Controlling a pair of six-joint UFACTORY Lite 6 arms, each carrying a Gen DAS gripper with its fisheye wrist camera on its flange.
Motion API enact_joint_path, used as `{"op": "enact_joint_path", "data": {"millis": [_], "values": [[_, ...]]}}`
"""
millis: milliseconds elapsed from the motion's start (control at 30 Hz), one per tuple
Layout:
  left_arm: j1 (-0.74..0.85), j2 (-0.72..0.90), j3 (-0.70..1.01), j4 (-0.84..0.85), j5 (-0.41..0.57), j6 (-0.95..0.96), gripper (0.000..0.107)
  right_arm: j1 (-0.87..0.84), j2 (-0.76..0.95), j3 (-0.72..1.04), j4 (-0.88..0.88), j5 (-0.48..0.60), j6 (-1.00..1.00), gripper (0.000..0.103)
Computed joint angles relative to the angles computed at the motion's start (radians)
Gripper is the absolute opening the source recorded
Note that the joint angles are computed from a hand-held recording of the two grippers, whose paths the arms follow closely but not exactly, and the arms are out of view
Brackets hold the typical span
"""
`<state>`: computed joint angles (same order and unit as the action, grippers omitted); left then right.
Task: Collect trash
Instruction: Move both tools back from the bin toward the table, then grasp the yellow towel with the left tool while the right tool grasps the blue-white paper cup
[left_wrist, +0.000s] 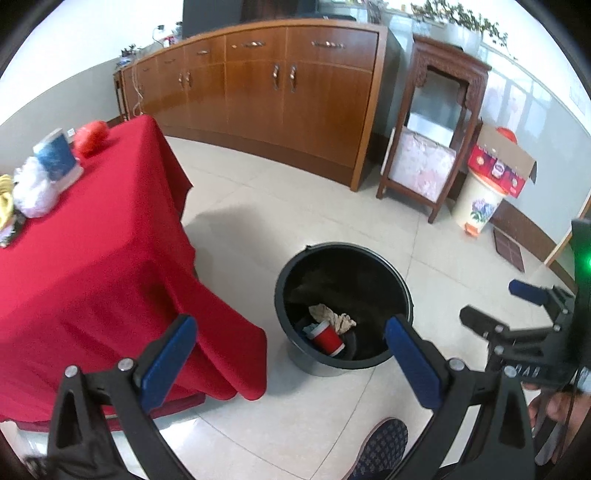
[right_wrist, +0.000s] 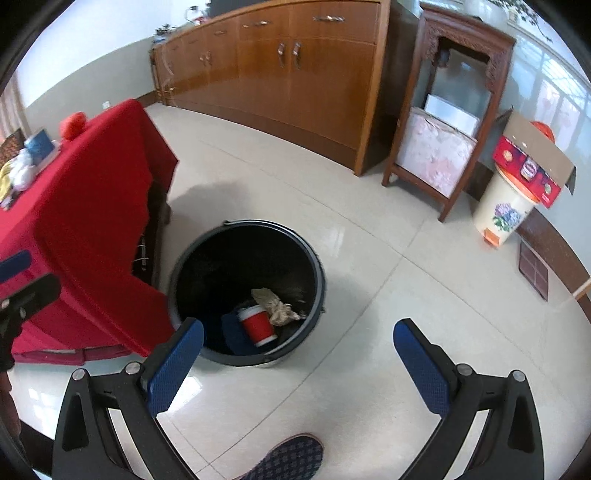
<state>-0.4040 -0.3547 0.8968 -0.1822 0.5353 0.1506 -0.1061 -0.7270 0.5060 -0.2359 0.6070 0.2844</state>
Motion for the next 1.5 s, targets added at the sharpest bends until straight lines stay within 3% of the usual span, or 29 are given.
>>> {"op": "enact_joint_path", "data": {"millis": [267,533,733,867,1000,1133,1367,1500], "values": [[0.213,-0.09,0.019,-0.177,0.088,0.226,0.103,0.362,-0.008,0.059,-0.244,0.106,0.407,0.103],[0.491,-0.096,0.085,-0.378,0.189,0.506,0.103,0.678,0.175,0.269,-0.455,0.192,0.724,0.103],[0.795,-0.041,0.157,-0.591,0.321,0.753,0.103,0.809,0.36,0.476,-0.534,0.144,0.824,0.103],[0.946,0.027,0.204,-0.66,0.349,0.865,0.103,0.883,0.506,0.61,-0.594,0.124,0.88,0.103],[1.066,0.134,0.287,-0.71,0.369,0.924,0.103,0.891,0.64,0.723,-0.568,0.056,0.845,0.103],[1.135,0.268,0.397,-0.715,0.376,0.963,0.102,0.898,0.83,0.931,-0.5,0.095,0.753,0.103],[1.18,0.43,0.544,-0.755,0.359,0.994,0.088,0.891,1.119,1.264,-0.415,0.079,0.587,0.103],[1.174,0.538,0.655,-0.751,0.349,0.983,0.088,0.88,1.301,1.491,-0.331,0.096,0.461,0.103]]}}
